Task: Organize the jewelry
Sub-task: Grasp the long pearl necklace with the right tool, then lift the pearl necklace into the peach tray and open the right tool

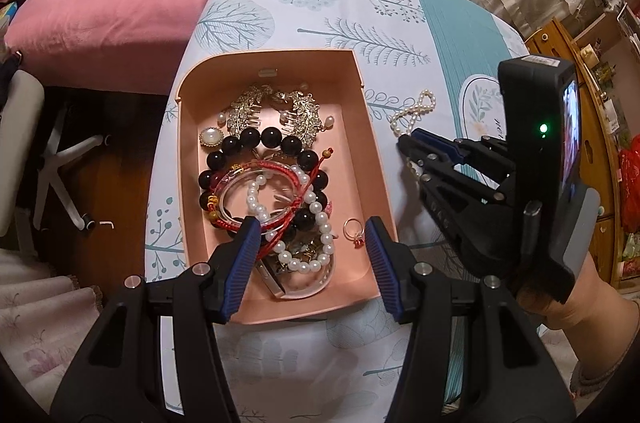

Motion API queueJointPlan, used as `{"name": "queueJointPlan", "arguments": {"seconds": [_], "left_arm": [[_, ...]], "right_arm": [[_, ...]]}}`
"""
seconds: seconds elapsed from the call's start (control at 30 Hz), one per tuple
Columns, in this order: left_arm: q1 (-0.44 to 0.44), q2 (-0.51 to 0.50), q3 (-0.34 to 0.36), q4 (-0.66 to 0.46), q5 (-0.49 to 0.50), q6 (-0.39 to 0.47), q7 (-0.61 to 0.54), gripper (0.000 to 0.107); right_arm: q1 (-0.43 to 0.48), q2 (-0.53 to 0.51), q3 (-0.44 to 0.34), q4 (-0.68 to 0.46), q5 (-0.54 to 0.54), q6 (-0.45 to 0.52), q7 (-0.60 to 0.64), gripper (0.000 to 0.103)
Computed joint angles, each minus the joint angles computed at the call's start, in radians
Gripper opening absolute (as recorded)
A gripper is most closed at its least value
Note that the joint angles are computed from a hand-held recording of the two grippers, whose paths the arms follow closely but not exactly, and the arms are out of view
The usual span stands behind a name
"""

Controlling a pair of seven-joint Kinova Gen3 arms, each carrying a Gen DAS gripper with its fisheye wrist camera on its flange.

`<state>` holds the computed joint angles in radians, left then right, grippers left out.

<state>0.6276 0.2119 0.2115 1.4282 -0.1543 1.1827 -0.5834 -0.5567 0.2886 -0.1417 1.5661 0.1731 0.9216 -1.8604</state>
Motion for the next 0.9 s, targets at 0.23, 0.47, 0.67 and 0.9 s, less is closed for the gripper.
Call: {"name": "queueJointPlan", "arguments": {"seconds": [0.23, 0.47, 0.67, 0.9], "left_arm": [[0.005, 0.002, 0.001, -0.005, 0.000, 0.004, 0.004, 0.051], [0.016, 0.001, 0.003, -0.009, -0.006, 0.015, 0.011, 0.051], [0.037, -0.009, 0.007, -0.012, -0.039, 0.024, 0.040, 0.051], [0.049, -0.038, 0.016, -0.013, -0.075, 0.037, 0.064, 0.051]], "right_arm": [[0.039, -0.005, -0.004, 0.002, -0.064, -0.003, 0.031, 0.005], [0.067, -0.043, -0.011, 0.022, -0.123, 0.002, 0.050, 0.005], [0.085, -0.102, -0.020, 0.023, -0.161, 0.016, 0.067, 0.005], [0.109, -0.187, -0.031, 0.000, -0.226, 0.050, 0.096, 0.005]]}}
